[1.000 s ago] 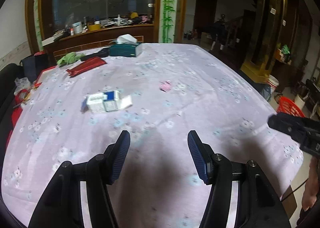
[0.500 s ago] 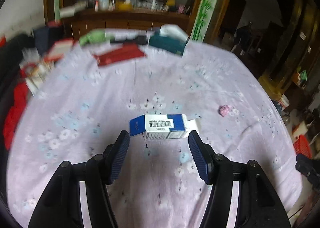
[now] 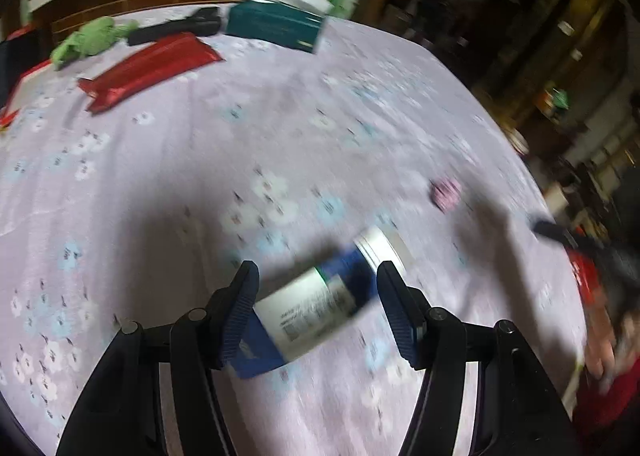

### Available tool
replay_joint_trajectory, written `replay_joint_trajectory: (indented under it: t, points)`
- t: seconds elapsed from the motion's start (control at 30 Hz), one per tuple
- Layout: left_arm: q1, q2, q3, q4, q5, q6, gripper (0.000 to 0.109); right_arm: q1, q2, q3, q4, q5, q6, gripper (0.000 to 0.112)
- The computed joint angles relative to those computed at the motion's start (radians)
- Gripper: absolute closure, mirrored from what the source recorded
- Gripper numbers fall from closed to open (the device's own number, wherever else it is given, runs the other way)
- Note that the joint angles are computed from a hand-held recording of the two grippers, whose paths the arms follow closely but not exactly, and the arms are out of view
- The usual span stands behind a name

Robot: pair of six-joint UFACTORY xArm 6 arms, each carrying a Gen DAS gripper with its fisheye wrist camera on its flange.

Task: Collect trash
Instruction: 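Grasp the blue-and-white box with the left tool while the right tool grasps the pink crumpled paper, then carry both items to the red wastebasket and open both tools to drop them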

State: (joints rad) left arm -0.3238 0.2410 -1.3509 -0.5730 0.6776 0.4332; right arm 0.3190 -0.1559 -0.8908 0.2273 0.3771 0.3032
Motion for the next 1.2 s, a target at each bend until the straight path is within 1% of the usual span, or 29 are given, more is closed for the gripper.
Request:
replay_joint_trajectory:
  t: [0.03, 0.1, 0.13, 0.17, 0.2, 0.27, 0.3, 0.33, 0.43, 0.47, 0.5, 0.53, 0.57, 0.6, 0.63, 0.7, 0.77, 0.8, 0.87, 0.97, 1.2]
  points:
    - [-0.001, -0.026, 0.031, -0.03, 0.016, 0.053, 0.049, -0.006, 0.02, -0.017, 0.007, 0.004, -0.005, 0.06]
    - [-0.015, -0.074, 0.095, -0.038, 0.006, 0.1, 0.045, -0.022, 0.075, -0.061, 0.022, 0.009, -0.014, 0.06]
    - [-0.025, -0.092, 0.122, -0.033, -0.003, 0.115, 0.041, -0.028, 0.096, -0.079, 0.024, 0.011, -0.019, 0.06]
    - [-0.044, -0.115, 0.16, -0.005, -0.039, 0.112, 0.041, -0.034, 0.125, -0.102, 0.015, 0.012, -0.018, 0.06]
    - [-0.06, -0.131, 0.189, 0.035, -0.079, 0.085, 0.041, -0.04, 0.15, -0.122, 0.006, 0.012, -0.013, 0.06]
    - [-0.074, -0.137, 0.207, 0.063, -0.113, 0.052, 0.041, -0.047, 0.201, -0.168, 0.029, 0.021, -0.026, 0.06]
    - [-0.084, -0.142, 0.22, 0.089, -0.152, 0.006, 0.041, -0.047, 0.224, -0.188, 0.052, 0.019, -0.043, 0.06]
    - [-0.089, -0.139, 0.22, 0.121, -0.169, -0.031, 0.041, -0.047, 0.239, -0.2, 0.06, 0.016, -0.049, 0.06]
    - [-0.099, -0.121, 0.209, 0.245, -0.204, -0.169, 0.041, -0.039, 0.289, -0.252, 0.084, 0.017, -0.065, 0.06]
    - [-0.101, -0.113, 0.201, 0.29, -0.202, -0.209, 0.041, -0.035, 0.303, -0.266, 0.081, 0.017, -0.067, 0.06]
    - [-0.104, -0.101, 0.191, 0.341, -0.199, -0.261, 0.042, -0.034, 0.315, -0.281, 0.037, 0.026, -0.034, 0.06]
    - [-0.103, -0.088, 0.18, 0.389, -0.199, -0.312, 0.05, -0.033, 0.327, -0.295, -0.011, 0.034, 0.005, 0.062]
    - [-0.101, -0.079, 0.169, 0.42, -0.189, -0.347, 0.062, -0.031, 0.335, -0.302, -0.018, 0.033, 0.012, 0.063]
    - [-0.098, -0.063, 0.152, 0.446, -0.168, -0.383, 0.067, -0.028, 0.349, -0.316, 0.012, 0.039, -0.016, 0.067]
    - [-0.095, -0.054, 0.146, 0.443, -0.16, -0.394, 0.073, -0.028, 0.36, -0.328, 0.011, 0.048, -0.021, 0.071]
    - [-0.09, -0.055, 0.153, 0.434, -0.177, -0.406, 0.073, -0.026, 0.382, -0.347, -0.017, 0.063, 0.002, 0.075]
    - [-0.089, -0.068, 0.168, 0.43, -0.192, -0.419, 0.074, -0.021, 0.399, -0.36, -0.01, 0.069, -0.016, 0.08]
    - [-0.09, -0.083, 0.181, 0.411, -0.206, -0.411, 0.074, -0.019, 0.404, -0.363, -0.042, 0.072, 0.006, 0.086]
    - [-0.097, -0.105, 0.198, 0.413, -0.219, -0.415, 0.074, -0.015, 0.395, -0.344, -0.055, 0.045, 0.011, 0.089]
    - [-0.116, -0.142, 0.224, 0.439, -0.246, -0.44, 0.074, -0.014, 0.352, -0.295, -0.083, 0.005, 0.023, 0.09]
    - [-0.192, -0.187, 0.23, 0.451, -0.261, -0.459, 0.074, -0.017, 0.18, -0.134, -0.05, -0.064, 0.001, 0.09]
